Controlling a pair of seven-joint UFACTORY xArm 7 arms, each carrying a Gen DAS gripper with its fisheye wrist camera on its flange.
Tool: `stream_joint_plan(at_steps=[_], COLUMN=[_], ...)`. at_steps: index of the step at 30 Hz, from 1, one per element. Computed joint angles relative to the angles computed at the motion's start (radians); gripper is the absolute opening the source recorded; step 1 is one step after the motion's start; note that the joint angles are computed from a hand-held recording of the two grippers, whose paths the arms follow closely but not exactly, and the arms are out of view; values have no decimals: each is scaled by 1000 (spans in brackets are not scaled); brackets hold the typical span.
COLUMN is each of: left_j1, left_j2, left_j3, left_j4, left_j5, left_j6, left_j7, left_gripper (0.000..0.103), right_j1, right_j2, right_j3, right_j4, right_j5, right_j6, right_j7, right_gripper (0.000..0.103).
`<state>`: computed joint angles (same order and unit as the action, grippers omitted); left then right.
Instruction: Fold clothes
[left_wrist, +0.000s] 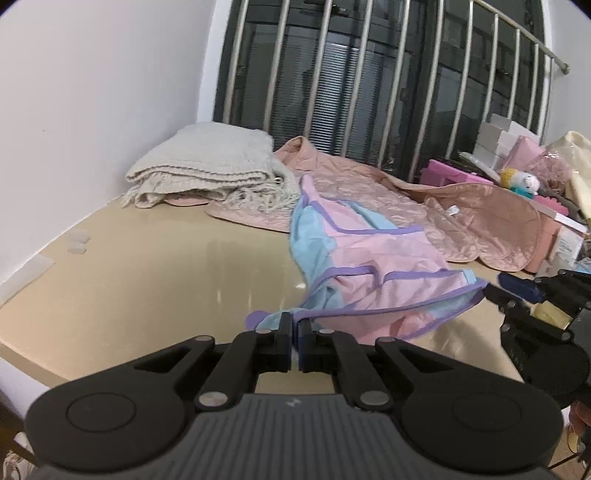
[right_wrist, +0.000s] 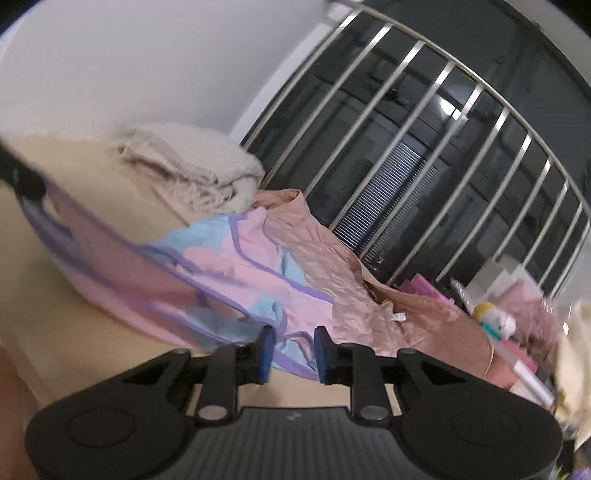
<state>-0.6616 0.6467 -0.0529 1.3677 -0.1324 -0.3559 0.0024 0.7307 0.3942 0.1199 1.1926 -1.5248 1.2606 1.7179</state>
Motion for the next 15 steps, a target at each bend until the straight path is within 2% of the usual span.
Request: stream_joint_plan(at_steps=[2, 5, 8, 11, 13, 15], left_j1=[-42, -183, -244, -181, -157, -137], left_j2=[4, 25, 38, 21, 18, 16], left_j3=[43, 184, 240, 169, 146, 127], left_j4=[-5, -12, -28, -51, -50, -47], left_j5=[-17, -129, -199, -183, -179, -176], left_j6=[-6, -5, 13, 11, -1, -11], left_j7=[26, 98, 147, 137, 128, 120], left_gripper=[3, 4, 4, 4, 4, 4], right_j1=[19, 28, 20, 6, 2, 0], right_j2=[-3, 0, -10, -44, -46, -22], right_j3=[4, 9, 14, 29, 40, 45], right_j4=[-11, -21, -34, -85, -104, -92], right_j5=[-15, -18, -7, -37, -90, -122], right_j6=[34, 61, 45, -46, -112, -159], right_j7=[2, -2, 24, 40, 25, -23], right_gripper=[5, 3, 2, 5, 15, 28])
